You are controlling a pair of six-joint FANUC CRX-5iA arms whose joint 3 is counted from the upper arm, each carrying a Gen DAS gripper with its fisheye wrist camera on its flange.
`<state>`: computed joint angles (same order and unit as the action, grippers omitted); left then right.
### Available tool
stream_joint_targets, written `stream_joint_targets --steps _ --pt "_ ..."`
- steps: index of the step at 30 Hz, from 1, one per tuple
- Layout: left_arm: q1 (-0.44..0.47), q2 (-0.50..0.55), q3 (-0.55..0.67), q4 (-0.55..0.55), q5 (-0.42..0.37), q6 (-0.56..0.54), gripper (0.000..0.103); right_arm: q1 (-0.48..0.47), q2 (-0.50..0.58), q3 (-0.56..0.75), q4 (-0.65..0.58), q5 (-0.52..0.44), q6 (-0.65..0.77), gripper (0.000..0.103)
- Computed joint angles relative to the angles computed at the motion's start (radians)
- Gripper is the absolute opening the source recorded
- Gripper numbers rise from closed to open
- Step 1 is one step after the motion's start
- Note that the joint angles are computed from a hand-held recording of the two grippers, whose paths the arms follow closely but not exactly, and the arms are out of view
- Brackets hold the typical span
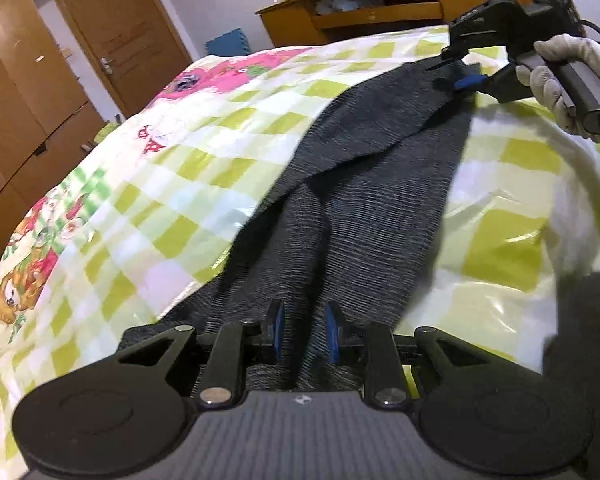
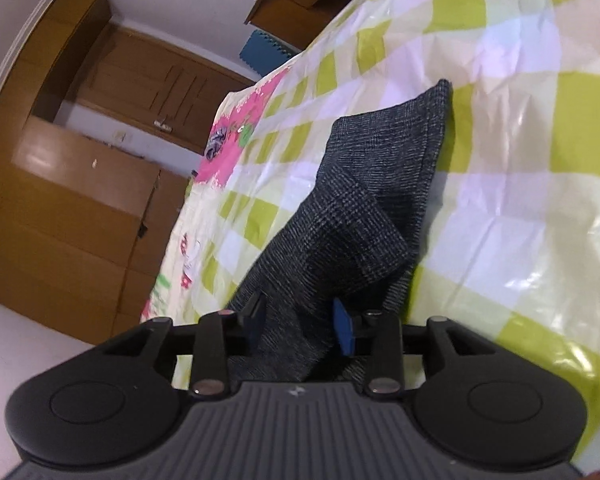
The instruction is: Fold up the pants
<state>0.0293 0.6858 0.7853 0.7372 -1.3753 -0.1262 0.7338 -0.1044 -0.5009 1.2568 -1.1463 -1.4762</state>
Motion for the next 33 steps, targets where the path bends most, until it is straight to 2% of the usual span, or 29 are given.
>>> stream_joint_targets --steps 3,7,11,14,18,20,21,23,25,29,31,33 --pt "0.001 0.018 0.023 0.003 -0.009 0.017 0.038 -0.025 0.002 -0.034 0.101 0.014 -0.106 0.04" --pt "0.004 0.033 0.037 0.005 -0.022 0.019 0.038 -0.023 0.013 -0.032 0.088 0.036 -0.197 0.041" --pt "0.01 0.048 0.044 0.025 -0.019 0.016 0.038 0.018 0.038 0.002 0.05 0.035 -0.175 0.042" --pt "0.01 0.057 0.055 0.019 -0.008 0.033 0.038 0.003 0.063 0.026 0.027 0.036 -0.15 0.042" --pt "0.015 0.076 0.091 0.022 -0.016 0.072 0.038 -0.048 0.082 0.021 0.046 0.02 -0.206 0.041" --pt "0.014 0.08 0.098 0.022 -0.014 0.084 0.038 -0.068 0.085 0.023 0.04 0.033 -0.218 0.03" --pt "0.014 0.081 0.099 0.022 -0.011 0.085 0.038 -0.071 0.088 0.027 0.044 0.032 -0.221 0.009" --pt "0.013 0.085 0.11 0.022 -0.009 0.083 0.038 -0.084 0.089 0.047 0.071 0.037 -0.171 0.008" --pt "0.008 0.08 0.104 0.026 0.017 0.071 0.038 -0.109 0.085 0.08 0.098 0.054 -0.056 0.008" --pt "0.003 0.077 0.123 0.057 0.054 0.085 0.038 -0.214 0.062 0.132 0.293 0.14 0.057 0.008" --pt "-0.002 0.056 0.094 0.089 0.093 0.078 0.039 -0.256 0.056 0.167 0.368 0.184 0.126 0.008" --pt "-0.009 0.025 0.042 0.127 0.131 0.051 0.045 -0.288 0.042 0.184 0.433 0.226 0.172 0.008"
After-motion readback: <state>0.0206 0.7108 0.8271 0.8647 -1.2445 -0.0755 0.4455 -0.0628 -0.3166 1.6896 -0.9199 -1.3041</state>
